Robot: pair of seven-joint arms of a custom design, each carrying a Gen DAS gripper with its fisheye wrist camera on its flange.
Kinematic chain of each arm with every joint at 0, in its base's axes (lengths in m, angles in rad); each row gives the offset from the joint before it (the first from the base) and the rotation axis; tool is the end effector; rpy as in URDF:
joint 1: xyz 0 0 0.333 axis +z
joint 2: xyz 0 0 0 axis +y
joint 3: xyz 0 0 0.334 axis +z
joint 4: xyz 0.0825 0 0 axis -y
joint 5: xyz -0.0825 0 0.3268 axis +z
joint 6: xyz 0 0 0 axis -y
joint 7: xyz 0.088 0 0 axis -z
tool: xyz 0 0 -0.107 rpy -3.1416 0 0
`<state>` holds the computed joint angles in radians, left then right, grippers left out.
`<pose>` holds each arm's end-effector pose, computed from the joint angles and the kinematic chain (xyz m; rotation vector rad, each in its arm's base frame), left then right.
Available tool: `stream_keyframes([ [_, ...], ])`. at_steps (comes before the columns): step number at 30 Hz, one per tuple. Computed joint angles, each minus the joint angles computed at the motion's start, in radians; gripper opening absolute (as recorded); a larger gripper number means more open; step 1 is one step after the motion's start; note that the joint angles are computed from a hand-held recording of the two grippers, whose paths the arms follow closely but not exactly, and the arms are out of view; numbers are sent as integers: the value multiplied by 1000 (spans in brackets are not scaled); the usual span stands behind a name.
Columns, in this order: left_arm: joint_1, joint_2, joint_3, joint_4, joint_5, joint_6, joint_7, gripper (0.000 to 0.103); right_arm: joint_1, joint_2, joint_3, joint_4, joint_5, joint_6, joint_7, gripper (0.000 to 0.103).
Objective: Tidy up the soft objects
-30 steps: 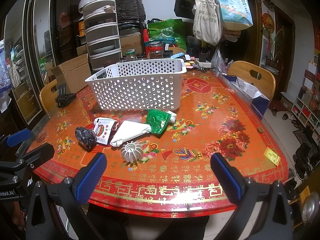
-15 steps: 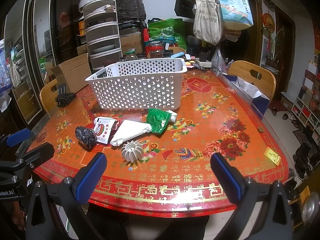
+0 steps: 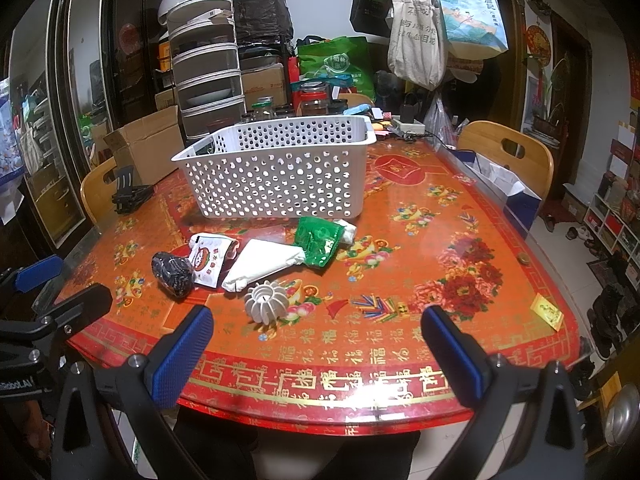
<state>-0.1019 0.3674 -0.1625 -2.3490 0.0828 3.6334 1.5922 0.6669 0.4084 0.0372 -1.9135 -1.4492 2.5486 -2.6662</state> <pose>0.5251 -0.1456 0.3590 -1.4046 1.9839 -0.9944 0.4544 0.4003 0.3514 -1.5443 1.8117 -0.8039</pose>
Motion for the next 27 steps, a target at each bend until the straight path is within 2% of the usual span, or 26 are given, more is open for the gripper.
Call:
stream_keyframes([
  [1,-7,7,6,7,-11,1,2,103,3,4,0,6,-6,-2,7,103],
  [5,56,70,-19,54,41,31,-41,103,9,30,-14,16,-142,6,141,103],
  [7,84,112,-32,110,74,-10,-61,103,-5,44,-12,19,-208,13,203,103],
  [9,1,144,46,163,8,-67,-30,103,-32,75,-1,45,-212,49,189,103],
  [10,-22,168,58,203,-54,-121,24,103,-42,91,2,58,-202,64,172,103],
  [11,-10,190,43,232,-71,-153,47,103,-46,102,2,68,-190,73,154,103],
  [12,36,215,7,261,-18,-180,12,103,-53,117,1,82,-175,91,133,103],
  [14,179,269,-119,307,105,-209,-52,103,-73,142,-1,104,-132,156,91,103],
  [15,208,286,-143,323,136,-214,-65,103,-82,159,-6,120,-117,197,78,103],
  [16,201,300,-146,340,97,-218,-19,103,-81,173,-15,131,-106,218,69,103],
  [18,145,312,-89,361,86,-210,-8,103,-77,197,-30,152,-66,246,26,103],
  [21,105,343,-53,410,74,-224,10,103,-63,226,-59,178,-43,292,-7,103],
  [24,115,375,-70,456,80,-245,26,103,-47,251,-83,208,1,316,-65,102],
  [27,134,408,-95,502,85,-266,42,102,-34,271,-104,230,56,333,-121,97],
])
